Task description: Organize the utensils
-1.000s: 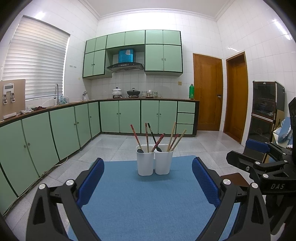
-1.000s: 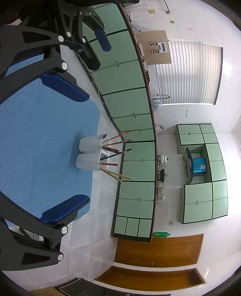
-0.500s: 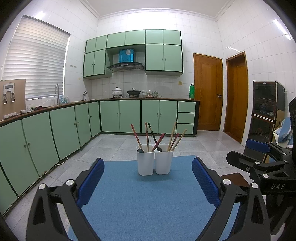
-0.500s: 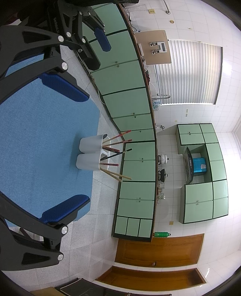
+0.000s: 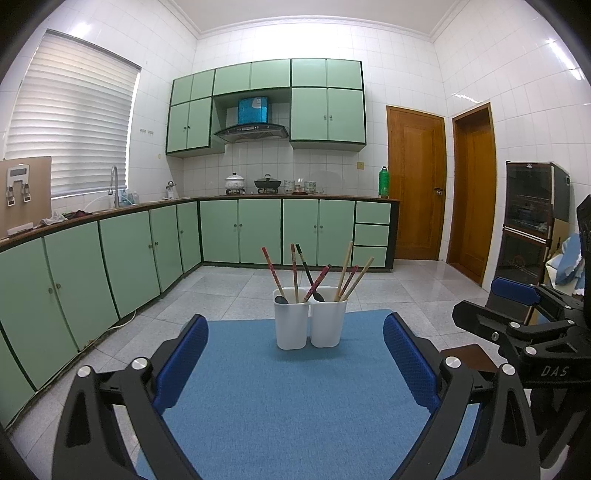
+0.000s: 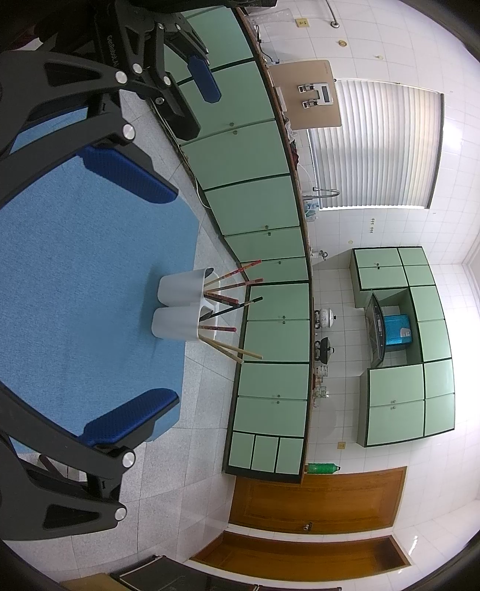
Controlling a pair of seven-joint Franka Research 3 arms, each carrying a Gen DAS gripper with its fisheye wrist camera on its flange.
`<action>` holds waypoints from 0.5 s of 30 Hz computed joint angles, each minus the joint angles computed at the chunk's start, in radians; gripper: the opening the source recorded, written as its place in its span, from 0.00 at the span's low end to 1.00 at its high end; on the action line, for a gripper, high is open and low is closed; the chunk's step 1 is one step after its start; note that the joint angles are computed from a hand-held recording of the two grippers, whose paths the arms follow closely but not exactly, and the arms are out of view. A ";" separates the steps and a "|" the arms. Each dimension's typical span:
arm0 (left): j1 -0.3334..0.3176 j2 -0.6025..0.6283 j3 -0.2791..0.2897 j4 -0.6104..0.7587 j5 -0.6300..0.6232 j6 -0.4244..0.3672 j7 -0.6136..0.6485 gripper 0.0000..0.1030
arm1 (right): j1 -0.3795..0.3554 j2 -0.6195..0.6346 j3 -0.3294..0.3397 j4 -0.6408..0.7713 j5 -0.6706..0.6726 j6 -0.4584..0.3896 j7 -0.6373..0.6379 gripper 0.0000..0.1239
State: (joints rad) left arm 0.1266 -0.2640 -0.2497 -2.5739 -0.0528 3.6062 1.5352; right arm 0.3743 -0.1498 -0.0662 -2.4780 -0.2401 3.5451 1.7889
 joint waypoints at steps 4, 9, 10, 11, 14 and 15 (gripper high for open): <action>-0.002 -0.001 0.005 -0.001 0.005 0.000 -0.002 0.91 | -0.001 0.000 0.001 0.000 0.003 0.001 -0.003 0.79; -0.005 -0.004 0.009 -0.002 0.010 -0.003 -0.007 0.91 | -0.002 0.000 0.002 0.000 0.003 0.001 -0.003 0.79; -0.005 -0.003 0.011 -0.002 0.013 -0.004 -0.010 0.91 | -0.002 0.000 0.004 0.001 0.006 -0.001 -0.004 0.79; -0.005 -0.004 0.011 -0.003 0.015 -0.005 -0.011 0.91 | 0.000 0.000 0.001 0.001 0.002 -0.001 0.000 0.79; -0.005 -0.005 0.012 -0.002 0.019 -0.006 -0.015 0.91 | 0.004 0.003 -0.011 0.007 -0.019 -0.001 0.015 0.79; -0.003 -0.005 0.011 -0.002 0.019 -0.007 -0.016 0.91 | 0.001 0.003 -0.007 0.006 -0.016 -0.003 0.012 0.79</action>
State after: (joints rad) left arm 0.1232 -0.2692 -0.2389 -2.5761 -0.0333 3.5997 1.5196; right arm 0.3750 -0.1468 -0.0733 -2.4716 -0.2559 3.5421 1.8012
